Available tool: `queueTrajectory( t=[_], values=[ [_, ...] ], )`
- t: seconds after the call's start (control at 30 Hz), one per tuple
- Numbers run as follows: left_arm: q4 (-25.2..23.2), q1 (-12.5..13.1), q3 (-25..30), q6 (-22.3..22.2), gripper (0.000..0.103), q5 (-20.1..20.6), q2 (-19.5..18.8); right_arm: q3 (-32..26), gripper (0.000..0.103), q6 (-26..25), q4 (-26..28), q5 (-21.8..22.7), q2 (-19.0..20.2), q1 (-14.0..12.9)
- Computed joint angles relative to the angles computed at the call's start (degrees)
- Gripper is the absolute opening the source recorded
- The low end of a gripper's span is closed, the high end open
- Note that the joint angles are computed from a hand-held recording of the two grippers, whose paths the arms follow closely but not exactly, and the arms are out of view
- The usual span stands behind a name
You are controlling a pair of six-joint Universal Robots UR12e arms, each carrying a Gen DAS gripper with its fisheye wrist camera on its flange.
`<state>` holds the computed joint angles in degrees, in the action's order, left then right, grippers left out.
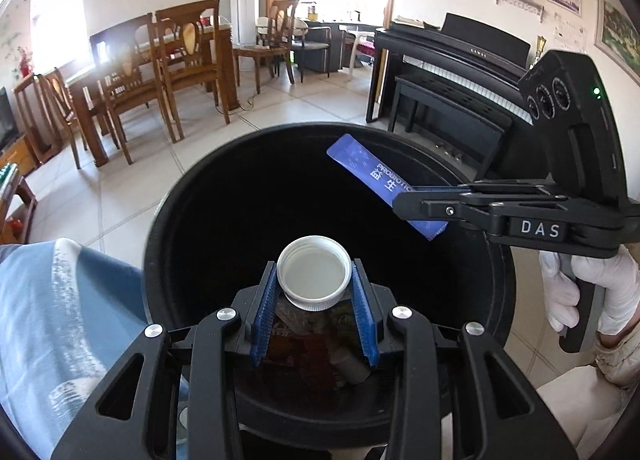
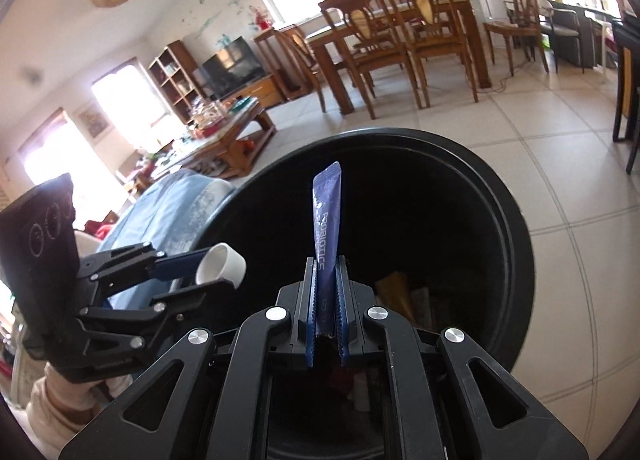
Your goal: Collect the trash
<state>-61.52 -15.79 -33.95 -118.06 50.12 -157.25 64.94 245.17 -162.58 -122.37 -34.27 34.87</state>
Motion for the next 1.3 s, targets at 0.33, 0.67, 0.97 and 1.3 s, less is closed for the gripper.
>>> queueTrajectory(
  t=[0.33, 0.67, 0.97, 1.3],
  values=[
    [-0.8, -0.4, -0.4, 0.9, 0.036, 1.1, 0.1, -0.3, 0.009, 0.6, 1.0, 0.7, 0.0, -0.5],
    [-0.2, -0.6, -1.4, 0.8, 0.037, 1.3, 0.6, -1.7, 0.014, 0.4, 2.2, 1.0, 0.5, -0.8],
    [2.2, -0.5, -3.5, 1.1, 0.050, 0.6, 1.5, -2.9, 0.045, -0.7, 3.3, -0.4, 0.8, -0.6],
    [10.0, 0.5, -8.1, -0.7, 0.097, -2.2, 3.4, -4.1, 0.054, 0.1, 4.1, -1.4, 1.4, -0.3]
  ],
)
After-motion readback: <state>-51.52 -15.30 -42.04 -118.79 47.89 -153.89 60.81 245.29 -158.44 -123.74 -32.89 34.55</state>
